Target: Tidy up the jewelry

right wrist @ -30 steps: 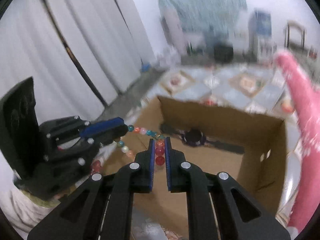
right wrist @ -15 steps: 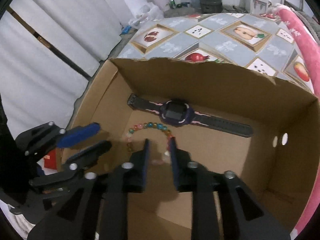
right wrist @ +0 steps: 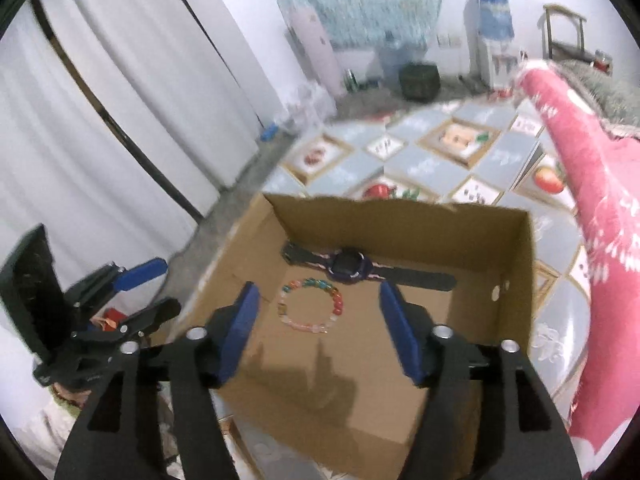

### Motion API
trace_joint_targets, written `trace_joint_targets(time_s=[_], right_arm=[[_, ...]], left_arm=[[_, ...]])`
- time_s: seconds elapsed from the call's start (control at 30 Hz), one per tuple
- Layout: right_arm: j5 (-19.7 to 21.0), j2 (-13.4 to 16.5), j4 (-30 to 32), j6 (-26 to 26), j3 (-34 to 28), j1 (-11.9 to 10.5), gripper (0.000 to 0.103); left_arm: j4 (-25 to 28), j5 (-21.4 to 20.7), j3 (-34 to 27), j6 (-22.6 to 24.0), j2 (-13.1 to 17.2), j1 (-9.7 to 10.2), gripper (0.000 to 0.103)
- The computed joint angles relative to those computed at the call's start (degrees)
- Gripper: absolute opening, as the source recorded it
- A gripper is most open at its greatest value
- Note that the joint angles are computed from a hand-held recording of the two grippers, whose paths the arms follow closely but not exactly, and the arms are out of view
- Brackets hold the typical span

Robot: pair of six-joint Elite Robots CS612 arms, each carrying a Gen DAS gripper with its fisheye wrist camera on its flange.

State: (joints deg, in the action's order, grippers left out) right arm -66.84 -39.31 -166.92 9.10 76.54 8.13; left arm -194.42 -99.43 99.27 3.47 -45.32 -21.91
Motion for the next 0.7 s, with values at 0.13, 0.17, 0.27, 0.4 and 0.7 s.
trace_joint_targets(time_s=[0.13,0.17,0.27,0.4,0.7], right_arm=[[0.73,-3.54,-11.11,0.61,8.3,-0.49,0.073],[0.6,-4.16,-13.32,0.82,10.01,-0.53,0.073],[0.95,-5.65,-20.54,2.95,15.64,-0.93,0.073],[0.76,-5.93,-26.9,8.0,21.25,-1.37,0.073],[-2.31,-2.88,-23.47,17.88,22.51,-1.55,0.06]], left_arm=[[-6.21,-2.92,3.93,-2.63,-0.6,0.95,0.07],[-7.83,-2.91,4.99,-3.44,-0.6,1.04,0.072],[-11.21,-3.14,7.15,-4.8,-0.02,1.18,0.076],[-12.63,-2.42,8.39,-6.56,1.36,1.12,0.078],[-5.71,-0.98,5.6,-8.46,4.59,0.72,0.078]])
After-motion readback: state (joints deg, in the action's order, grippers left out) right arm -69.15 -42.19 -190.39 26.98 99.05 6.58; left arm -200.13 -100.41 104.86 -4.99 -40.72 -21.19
